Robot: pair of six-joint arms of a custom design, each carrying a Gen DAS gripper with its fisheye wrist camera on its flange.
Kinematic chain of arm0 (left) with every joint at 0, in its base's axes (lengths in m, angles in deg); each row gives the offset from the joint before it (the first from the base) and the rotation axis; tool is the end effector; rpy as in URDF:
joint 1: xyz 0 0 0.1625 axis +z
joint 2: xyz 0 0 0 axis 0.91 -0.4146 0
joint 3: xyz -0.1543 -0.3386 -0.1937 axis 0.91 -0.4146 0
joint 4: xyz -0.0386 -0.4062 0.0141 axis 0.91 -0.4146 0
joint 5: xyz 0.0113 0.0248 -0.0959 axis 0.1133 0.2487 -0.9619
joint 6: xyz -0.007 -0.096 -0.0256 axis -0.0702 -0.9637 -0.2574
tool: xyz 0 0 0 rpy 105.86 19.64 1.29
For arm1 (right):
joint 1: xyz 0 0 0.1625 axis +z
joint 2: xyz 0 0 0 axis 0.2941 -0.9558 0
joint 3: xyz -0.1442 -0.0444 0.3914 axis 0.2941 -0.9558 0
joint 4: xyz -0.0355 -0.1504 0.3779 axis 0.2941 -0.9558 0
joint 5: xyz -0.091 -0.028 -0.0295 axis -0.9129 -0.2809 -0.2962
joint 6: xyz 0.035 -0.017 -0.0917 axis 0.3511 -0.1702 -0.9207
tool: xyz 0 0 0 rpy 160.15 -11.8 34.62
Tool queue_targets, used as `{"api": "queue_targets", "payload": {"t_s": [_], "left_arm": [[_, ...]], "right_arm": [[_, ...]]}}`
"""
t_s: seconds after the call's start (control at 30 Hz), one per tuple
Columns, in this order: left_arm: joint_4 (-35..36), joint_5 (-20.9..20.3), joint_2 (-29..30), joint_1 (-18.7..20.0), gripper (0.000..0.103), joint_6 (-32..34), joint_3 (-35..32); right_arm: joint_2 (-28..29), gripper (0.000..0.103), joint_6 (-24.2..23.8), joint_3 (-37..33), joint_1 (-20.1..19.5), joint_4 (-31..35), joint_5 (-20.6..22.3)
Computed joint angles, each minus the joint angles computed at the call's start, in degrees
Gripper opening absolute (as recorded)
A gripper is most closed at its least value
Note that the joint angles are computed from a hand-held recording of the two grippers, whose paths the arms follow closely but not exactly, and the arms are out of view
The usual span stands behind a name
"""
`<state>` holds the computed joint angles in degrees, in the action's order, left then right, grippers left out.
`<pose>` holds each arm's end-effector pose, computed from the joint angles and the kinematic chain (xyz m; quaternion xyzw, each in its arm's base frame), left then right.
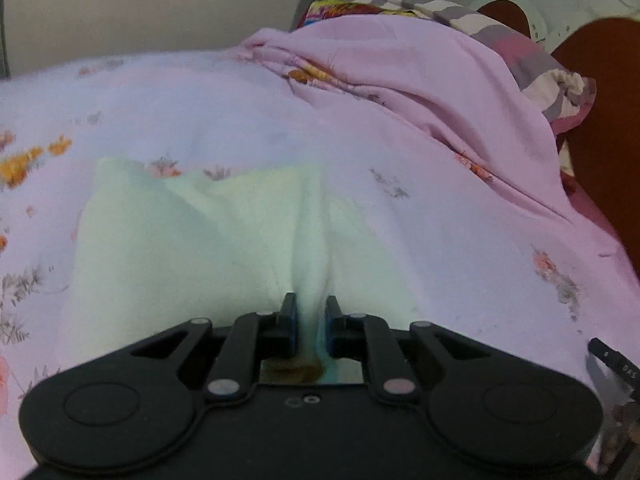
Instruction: Fold small clothes
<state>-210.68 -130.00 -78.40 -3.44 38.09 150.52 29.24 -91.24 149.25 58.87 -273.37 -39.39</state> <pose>-0.0845 -0.5513 0.1069 0.2491 0.8949 -0.3033 0.2122 0.0017 -0.3765 0.1284 -0.0968 -0.7670 0.5419 0.3296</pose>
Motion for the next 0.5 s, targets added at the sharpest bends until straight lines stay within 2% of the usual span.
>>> {"api": "queue_targets", "payload": {"t_s": [0.07, 0.13, 0.17, 0.23, 0.27, 0.3, 0.33, 0.37, 0.4, 0.5], "left_arm": [[-4.45, 2.46, 0.35, -1.74, 0.011, 1.1, 1.48], [-7.43, 2.6, -0.18, -2.67, 0.011, 1.26, 2.64], [-6.96, 2.44, -0.32, -3.11, 0.011, 0.85, 2.53], [0.61, 0.6, -0.28, -3.16, 0.016, -2.06, 0.42], [3.07, -2.2, -0.21, -2.43, 0.016, -3.56, -0.19], [3.13, -7.4, -0.56, -1.31, 0.024, -5.62, -0.03], [3.02, -13.27, -1.15, 0.17, 0.036, -6.72, 0.03], [2.89, -17.24, -1.68, 1.16, 0.042, -7.78, 0.16], [1.37, -19.45, -2.11, 1.67, 0.046, -8.86, 0.7], [-0.84, -20.05, -5.38, 2.13, 0.046, -8.96, 3.04]], "right_arm": [[0.1, 0.091, -0.36, -0.22, 0.03, 0.23, -0.18], [-0.05, 0.093, -0.23, -0.09, -0.54, 0.5, 0.85], [-0.07, 0.093, 0.01, 0.16, -0.83, 0.18, 1.45], [0.02, 0.093, 0.44, 0.37, -1.23, -0.21, 2.22], [0.06, 0.093, 0.57, 0.53, -1.42, -0.47, 2.62], [0.18, 0.093, 0.76, 0.73, -1.69, -0.9, 3.16], [0.04, 0.093, 1.02, 0.93, -1.94, -0.92, 3.63], [-0.08, 0.093, 1.12, 0.97, -2.0, -0.73, 3.73], [-0.13, 0.093, 0.98, 0.96, -1.97, -0.74, 3.67], [-0.38, 0.094, 0.97, 1.07, -2.12, -0.45, 3.89]]}}
